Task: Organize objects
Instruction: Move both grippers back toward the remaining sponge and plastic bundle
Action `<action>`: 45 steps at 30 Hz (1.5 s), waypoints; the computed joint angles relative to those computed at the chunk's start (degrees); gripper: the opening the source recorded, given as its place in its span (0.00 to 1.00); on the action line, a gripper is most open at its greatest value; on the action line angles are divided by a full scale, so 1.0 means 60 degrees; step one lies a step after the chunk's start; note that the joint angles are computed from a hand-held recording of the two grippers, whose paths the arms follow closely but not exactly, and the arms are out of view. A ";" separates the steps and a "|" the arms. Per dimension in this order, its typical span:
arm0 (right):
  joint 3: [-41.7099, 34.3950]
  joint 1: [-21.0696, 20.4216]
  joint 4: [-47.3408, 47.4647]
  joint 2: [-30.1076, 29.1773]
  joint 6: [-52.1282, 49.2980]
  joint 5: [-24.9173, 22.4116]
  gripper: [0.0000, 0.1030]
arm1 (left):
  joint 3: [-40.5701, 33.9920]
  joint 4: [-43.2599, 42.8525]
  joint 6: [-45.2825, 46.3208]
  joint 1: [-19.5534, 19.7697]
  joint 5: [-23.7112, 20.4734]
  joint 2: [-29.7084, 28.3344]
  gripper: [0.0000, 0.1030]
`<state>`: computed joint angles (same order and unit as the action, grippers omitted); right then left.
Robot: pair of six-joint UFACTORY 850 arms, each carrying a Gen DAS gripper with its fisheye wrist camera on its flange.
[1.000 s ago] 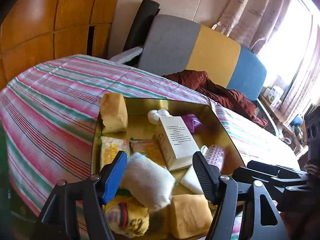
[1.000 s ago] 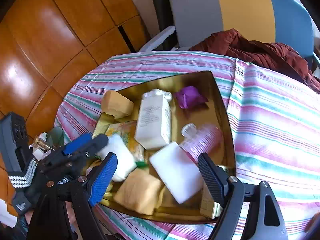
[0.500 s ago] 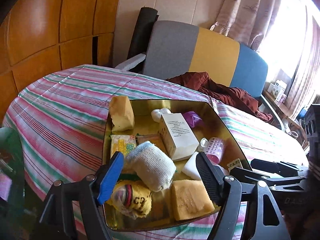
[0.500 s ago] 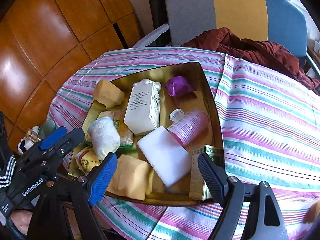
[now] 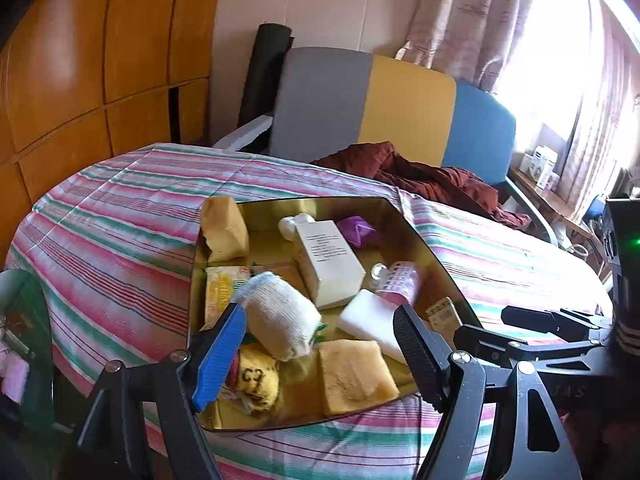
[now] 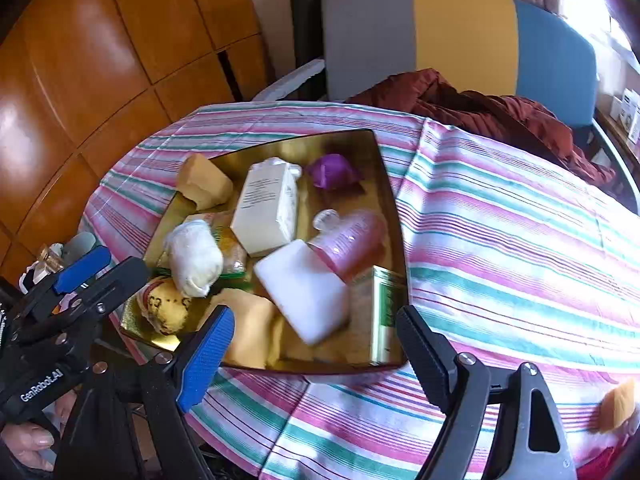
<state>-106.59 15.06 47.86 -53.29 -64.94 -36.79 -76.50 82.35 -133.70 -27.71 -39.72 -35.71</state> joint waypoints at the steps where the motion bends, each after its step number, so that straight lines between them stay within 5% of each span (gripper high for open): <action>1: 0.0017 -0.0042 0.0006 0.0005 0.0017 0.0017 0.82 | -0.0040 0.0000 0.0050 -0.0022 0.0003 -0.0020 0.75; 31: -0.1102 -0.1804 -0.1881 -0.0775 0.3226 0.0432 0.82 | -0.1953 -0.0727 0.2678 -0.0290 0.1043 -0.1192 0.79; 40: -0.2528 -0.3005 -0.4422 -0.1242 0.6758 0.0698 0.82 | -0.3196 -0.1351 0.4334 -0.0301 0.1835 -0.1957 0.79; 45: -0.4535 -0.3546 -0.6441 -0.2270 0.9210 -0.0281 0.82 | -0.4354 -0.2525 0.6164 -0.0330 0.2210 -0.2649 0.79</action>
